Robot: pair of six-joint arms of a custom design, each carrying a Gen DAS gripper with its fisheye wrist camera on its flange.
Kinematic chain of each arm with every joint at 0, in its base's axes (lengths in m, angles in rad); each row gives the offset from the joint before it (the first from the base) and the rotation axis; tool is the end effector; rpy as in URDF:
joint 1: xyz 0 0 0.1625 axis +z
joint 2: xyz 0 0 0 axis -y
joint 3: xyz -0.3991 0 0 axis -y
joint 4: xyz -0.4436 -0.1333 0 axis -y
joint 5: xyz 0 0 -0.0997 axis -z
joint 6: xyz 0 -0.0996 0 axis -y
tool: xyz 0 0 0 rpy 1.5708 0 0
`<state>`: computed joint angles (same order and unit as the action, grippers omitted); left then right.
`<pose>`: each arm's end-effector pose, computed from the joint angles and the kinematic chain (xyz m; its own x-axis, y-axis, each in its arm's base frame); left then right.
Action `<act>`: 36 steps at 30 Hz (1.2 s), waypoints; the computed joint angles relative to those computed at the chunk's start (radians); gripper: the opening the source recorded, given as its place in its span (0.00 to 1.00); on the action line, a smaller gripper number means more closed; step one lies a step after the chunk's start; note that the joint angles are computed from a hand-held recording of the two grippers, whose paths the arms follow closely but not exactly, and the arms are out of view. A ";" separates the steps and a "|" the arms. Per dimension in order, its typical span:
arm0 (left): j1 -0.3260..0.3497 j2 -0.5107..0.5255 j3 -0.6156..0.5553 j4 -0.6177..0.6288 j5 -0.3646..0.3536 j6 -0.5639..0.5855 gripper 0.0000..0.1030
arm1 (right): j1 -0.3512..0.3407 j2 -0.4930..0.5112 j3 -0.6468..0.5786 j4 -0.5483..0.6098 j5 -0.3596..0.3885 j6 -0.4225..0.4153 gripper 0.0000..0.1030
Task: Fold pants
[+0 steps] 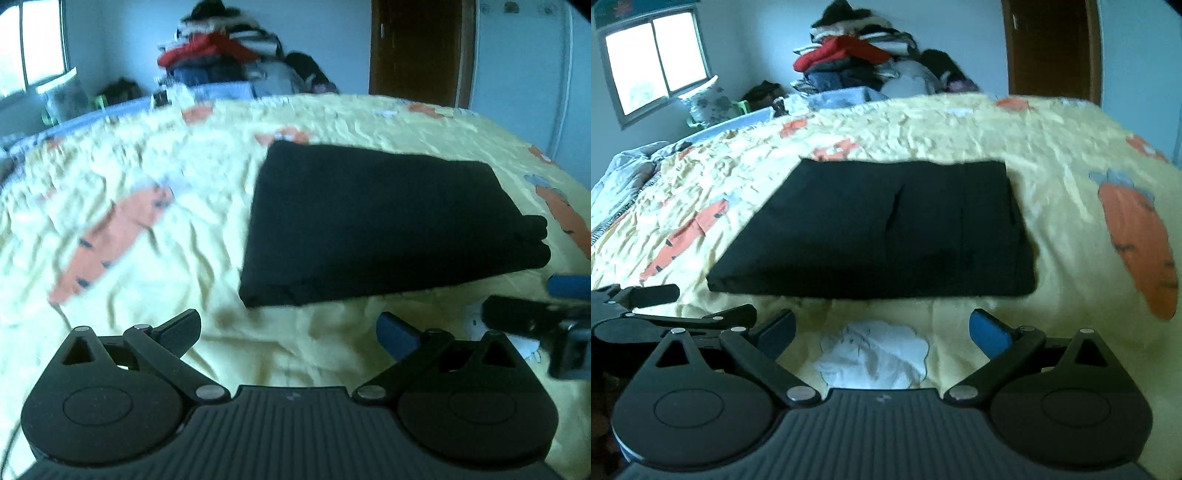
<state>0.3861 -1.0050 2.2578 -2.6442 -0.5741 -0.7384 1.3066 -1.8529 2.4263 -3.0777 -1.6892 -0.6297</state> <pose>-0.3269 -0.3671 0.0070 -0.6621 0.1644 -0.7311 0.6299 0.6506 -0.4242 0.0128 -0.4182 0.3265 -0.8462 -0.0546 0.5301 -0.4243 0.6709 -0.6082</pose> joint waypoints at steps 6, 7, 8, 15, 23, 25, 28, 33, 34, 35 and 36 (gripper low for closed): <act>0.008 0.013 0.013 -0.034 0.001 -0.024 1.00 | -0.010 0.015 0.012 -0.036 0.002 -0.001 0.98; 0.007 0.013 0.016 -0.039 0.005 -0.027 1.00 | -0.010 0.017 0.015 -0.048 0.001 -0.005 0.98; 0.006 0.015 0.016 -0.038 0.008 -0.030 1.00 | -0.010 0.019 0.018 -0.057 -0.001 -0.008 0.98; 0.002 0.022 0.022 -0.055 0.018 -0.025 1.00 | -0.012 0.037 0.025 -0.076 -0.008 -0.010 0.98; -0.001 0.036 0.031 -0.098 0.032 -0.017 1.00 | -0.012 0.068 0.035 -0.147 -0.019 -0.032 0.99; -0.003 0.038 0.033 -0.101 0.035 -0.019 1.00 | -0.011 0.072 0.036 -0.159 -0.024 -0.038 1.00; -0.005 0.039 0.036 -0.104 0.038 -0.023 1.00 | -0.011 0.078 0.038 -0.174 -0.027 -0.053 1.00; -0.006 0.038 0.039 -0.109 0.038 -0.024 1.00 | -0.028 0.065 0.045 -0.168 0.003 -0.053 1.00; -0.006 0.039 0.039 -0.111 0.038 -0.026 1.00 | -0.030 0.063 0.045 -0.167 0.008 -0.053 1.00; -0.006 0.038 0.039 -0.110 0.038 -0.024 1.00 | -0.031 0.063 0.045 -0.167 0.009 -0.053 1.00; -0.006 0.038 0.039 -0.110 0.038 -0.024 1.00 | -0.030 0.064 0.045 -0.169 0.008 -0.054 1.00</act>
<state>0.3800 -0.9668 2.2973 -2.7545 -0.5360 -0.7628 1.2765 -1.7885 2.4712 -3.2464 -1.6816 -0.6840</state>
